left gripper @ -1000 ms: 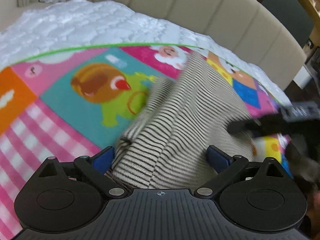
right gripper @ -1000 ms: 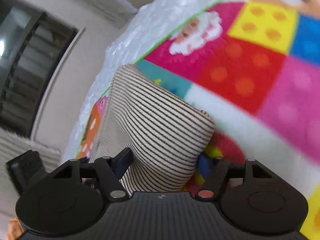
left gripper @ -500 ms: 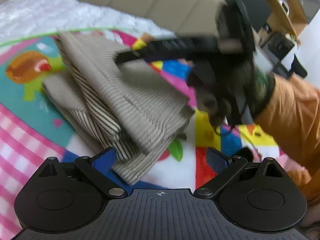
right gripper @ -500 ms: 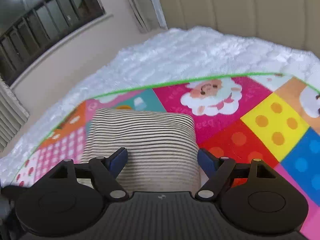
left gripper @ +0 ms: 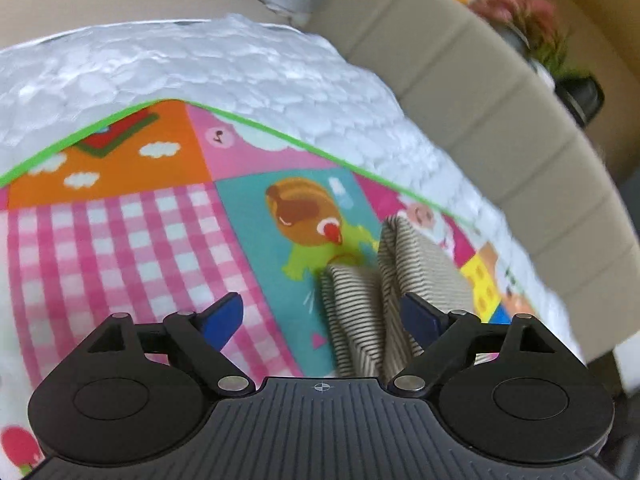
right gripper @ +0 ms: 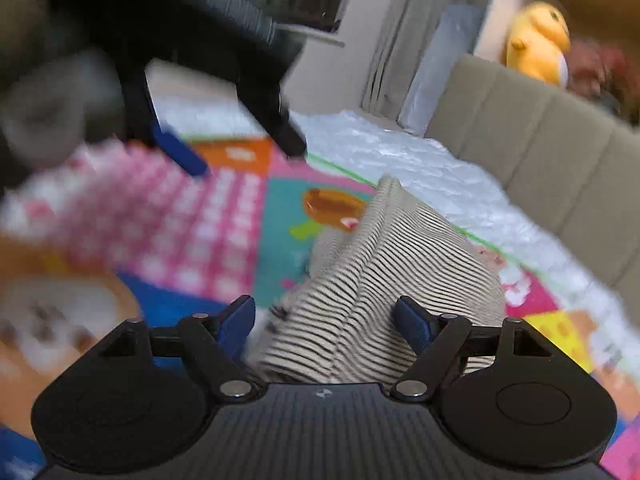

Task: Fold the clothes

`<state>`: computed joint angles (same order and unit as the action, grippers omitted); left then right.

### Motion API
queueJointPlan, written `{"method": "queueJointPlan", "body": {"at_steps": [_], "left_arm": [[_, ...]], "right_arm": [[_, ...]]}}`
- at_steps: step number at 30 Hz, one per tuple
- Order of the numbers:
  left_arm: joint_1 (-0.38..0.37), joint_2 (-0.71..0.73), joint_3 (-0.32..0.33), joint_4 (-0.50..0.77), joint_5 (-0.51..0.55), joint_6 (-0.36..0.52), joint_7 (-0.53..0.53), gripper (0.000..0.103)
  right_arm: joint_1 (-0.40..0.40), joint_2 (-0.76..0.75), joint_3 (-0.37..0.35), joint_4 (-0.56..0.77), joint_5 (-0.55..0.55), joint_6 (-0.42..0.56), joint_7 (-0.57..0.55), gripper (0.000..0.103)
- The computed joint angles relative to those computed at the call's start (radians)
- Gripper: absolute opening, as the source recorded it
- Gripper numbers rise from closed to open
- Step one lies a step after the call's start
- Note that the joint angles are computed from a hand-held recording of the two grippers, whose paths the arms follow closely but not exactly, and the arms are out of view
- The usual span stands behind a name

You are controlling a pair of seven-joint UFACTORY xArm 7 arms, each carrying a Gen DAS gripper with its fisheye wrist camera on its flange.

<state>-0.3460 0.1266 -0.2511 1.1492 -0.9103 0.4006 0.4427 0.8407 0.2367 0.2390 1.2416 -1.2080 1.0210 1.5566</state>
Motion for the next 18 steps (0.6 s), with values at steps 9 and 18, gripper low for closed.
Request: {"method": "queueJointPlan", "body": {"at_steps": [9,18], "left_arm": [[0.048,0.063,0.008,0.026,-0.034,0.028,-0.014,0.093],[0.045,0.019,-0.023,0.019,-0.143,0.047,0.182,0.093]], "right_arm": [[-0.078,-0.183,0.075,-0.107,0.058,-0.138,-0.007,0.018],[-0.051,-0.105,0.068,-0.096,0.101,-0.204,-0.02,0.019]]}}
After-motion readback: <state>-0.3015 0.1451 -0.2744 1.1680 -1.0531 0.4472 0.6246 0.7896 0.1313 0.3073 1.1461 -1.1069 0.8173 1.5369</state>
